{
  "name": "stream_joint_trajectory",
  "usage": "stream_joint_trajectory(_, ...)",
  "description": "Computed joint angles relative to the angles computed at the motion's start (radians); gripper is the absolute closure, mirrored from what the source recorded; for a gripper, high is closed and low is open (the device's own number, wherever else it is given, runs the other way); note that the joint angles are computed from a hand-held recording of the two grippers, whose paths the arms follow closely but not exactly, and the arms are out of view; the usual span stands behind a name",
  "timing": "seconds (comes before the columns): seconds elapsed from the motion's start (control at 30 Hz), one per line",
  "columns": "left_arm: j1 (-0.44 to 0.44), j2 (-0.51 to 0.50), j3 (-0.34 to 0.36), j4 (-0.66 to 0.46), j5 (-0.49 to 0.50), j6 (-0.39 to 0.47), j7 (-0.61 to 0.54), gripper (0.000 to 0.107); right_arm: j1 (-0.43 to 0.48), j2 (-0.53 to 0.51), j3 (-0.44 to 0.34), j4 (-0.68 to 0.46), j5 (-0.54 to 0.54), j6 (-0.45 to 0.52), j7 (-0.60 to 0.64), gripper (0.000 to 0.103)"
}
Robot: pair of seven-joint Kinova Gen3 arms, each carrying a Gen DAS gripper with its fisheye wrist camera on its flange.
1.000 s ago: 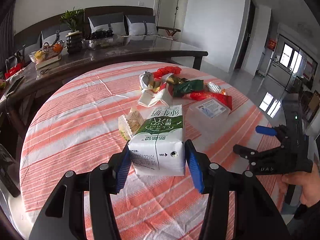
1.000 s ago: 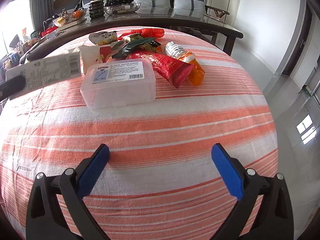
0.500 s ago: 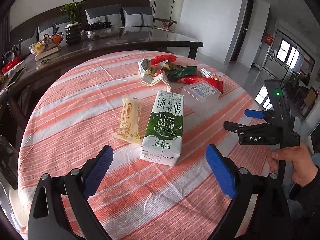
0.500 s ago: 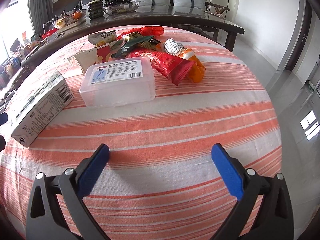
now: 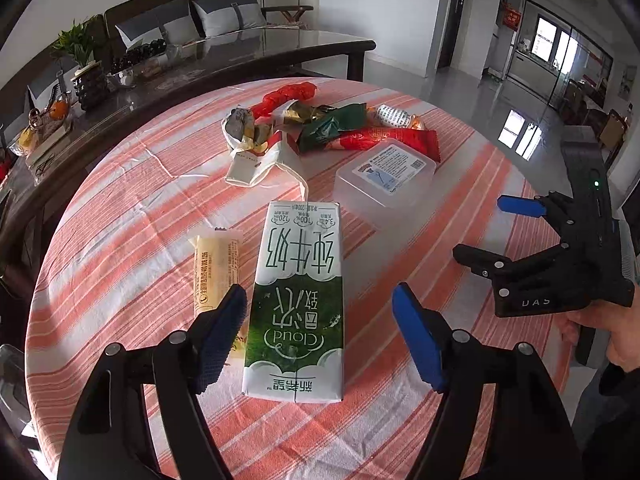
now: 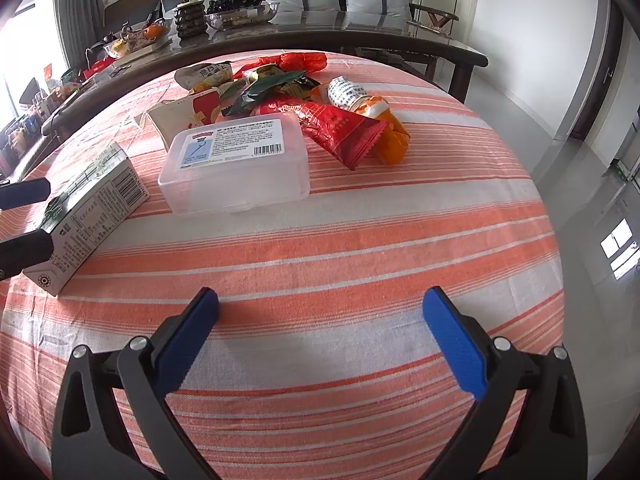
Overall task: Collect trash
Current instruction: 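Grasp the white-and-green milk carton with the left tool and lift it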
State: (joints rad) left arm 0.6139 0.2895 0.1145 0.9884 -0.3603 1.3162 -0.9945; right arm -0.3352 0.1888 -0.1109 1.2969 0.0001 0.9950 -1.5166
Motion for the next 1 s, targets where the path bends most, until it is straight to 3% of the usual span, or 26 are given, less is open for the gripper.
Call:
stream_joint_trajectory(0.13,0.001,-0.002,-0.001,0.002,0.004,0.025,0.016,0.031,0.004,0.001,0.000,-0.003,-0.007,0.005,0.004,0.005)
stream_joint_trajectory(0.2,0.031,-0.049,-0.016,0.046,-0.027,0.000,0.054,0.019,0.007,0.002,0.000,-0.006,-0.013,0.008,0.008,0.005)
stream_joint_trajectory(0.27,-0.002,-0.116,0.020,0.113,-0.022,-0.065,0.083,0.014,0.008,0.004,0.000,-0.009,-0.017,0.010,0.010,0.005)
stream_joint_trajectory(0.43,-0.044,-0.105,0.052,0.094,-0.002,-0.040,0.001,0.014,-0.002,-0.001,0.002,-0.001,0.007,-0.001,0.001,0.005)
stream_joint_trajectory(0.57,-0.036,-0.022,0.050,-0.012,0.006,0.022,-0.098,0.032,0.002,0.002,0.001,-0.005,-0.001,0.003,0.004,0.005)
stream_joint_trajectory(0.73,0.016,0.088,-0.002,-0.155,-0.006,0.132,-0.138,0.031,0.022,0.010,0.000,-0.017,-0.041,0.019,0.022,0.005)
stream_joint_trajectory(0.83,0.011,0.100,-0.016,-0.150,0.024,0.128,-0.122,0.032,0.025,0.010,0.001,-0.018,-0.048,0.021,0.027,0.005)
stream_joint_trajectory(0.9,0.034,0.092,-0.046,-0.120,0.007,0.117,-0.103,0.060,0.030,0.009,0.002,-0.017,-0.057,0.020,0.029,0.005)
stream_joint_trajectory(1.0,0.008,0.003,-0.036,0.002,0.043,0.012,-0.014,0.061,0.033,0.004,0.012,-0.022,-0.080,0.018,-0.002,0.005)
